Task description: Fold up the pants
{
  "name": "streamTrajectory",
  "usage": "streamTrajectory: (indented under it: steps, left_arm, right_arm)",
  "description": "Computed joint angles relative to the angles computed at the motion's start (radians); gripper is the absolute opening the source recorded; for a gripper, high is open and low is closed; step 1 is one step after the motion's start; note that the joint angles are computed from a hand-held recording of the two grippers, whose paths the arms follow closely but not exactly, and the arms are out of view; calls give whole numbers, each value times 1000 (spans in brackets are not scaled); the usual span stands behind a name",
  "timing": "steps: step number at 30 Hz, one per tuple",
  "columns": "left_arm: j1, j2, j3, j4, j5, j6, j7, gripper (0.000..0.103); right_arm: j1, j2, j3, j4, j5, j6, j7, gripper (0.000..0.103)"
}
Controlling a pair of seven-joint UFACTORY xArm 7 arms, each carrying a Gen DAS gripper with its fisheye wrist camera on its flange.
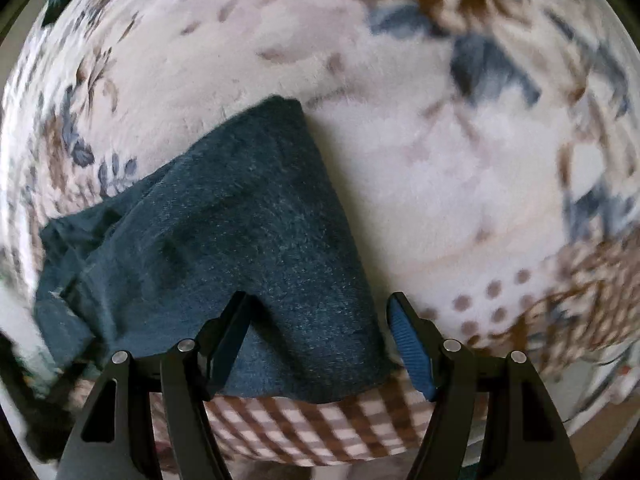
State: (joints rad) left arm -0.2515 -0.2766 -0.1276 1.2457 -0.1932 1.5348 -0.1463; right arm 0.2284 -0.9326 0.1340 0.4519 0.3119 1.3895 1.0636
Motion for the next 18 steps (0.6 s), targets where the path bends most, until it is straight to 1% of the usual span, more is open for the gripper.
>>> streamTrajectory:
  steps: [1,2,3,4,5,7,10,13,14,15,16,17,18]
  left_arm:
    - [2,-9,-3,8,13,-7,-5,36]
    - [6,-21,-4,17,38,-17,-6,47]
    - [12,-31,-9,25,80,-15,-8,78]
    - [21,-37,-13,33,121,-9,-19,100]
    - [35,-55,-10,30,160,-8,-29,101]
    - [59,-90,-4,13,197,-4,-67,101]
    - [130,-121,48,-2,215,3,-137,101]
    - [202,-127,90,-29,250,-6,-182,101]
    - [222,-138,92,-50,260,-26,-216,101]
    - [242,-146,106,-63,264,-52,-231,101]
    - [263,-152,124,-71,266,-74,-241,101]
    - [282,-147,136,-74,265,-90,-254,101]
    - [299,-130,155,-75,245,-112,-267,101]
  right_arm:
    - [3,52,19,42,-24,23,0,73]
    - [7,108,41,90,-53,52,1,77]
    - [13,178,68,154,-95,106,3,82]
    - [22,274,104,238,-149,176,3,82]
    - [34,336,127,291,-176,205,6,82]
    - [59,445,159,387,-214,245,21,82]
    - [102,570,178,493,-245,243,42,82]
    - [149,744,209,645,-318,299,103,82]
    - [169,809,218,702,-349,342,121,82]
    - [206,836,201,724,-371,383,128,82]
    - [213,906,225,781,-413,418,128,82]
    - [230,933,220,804,-415,420,136,82]
    - [243,953,208,817,-405,402,146,82]
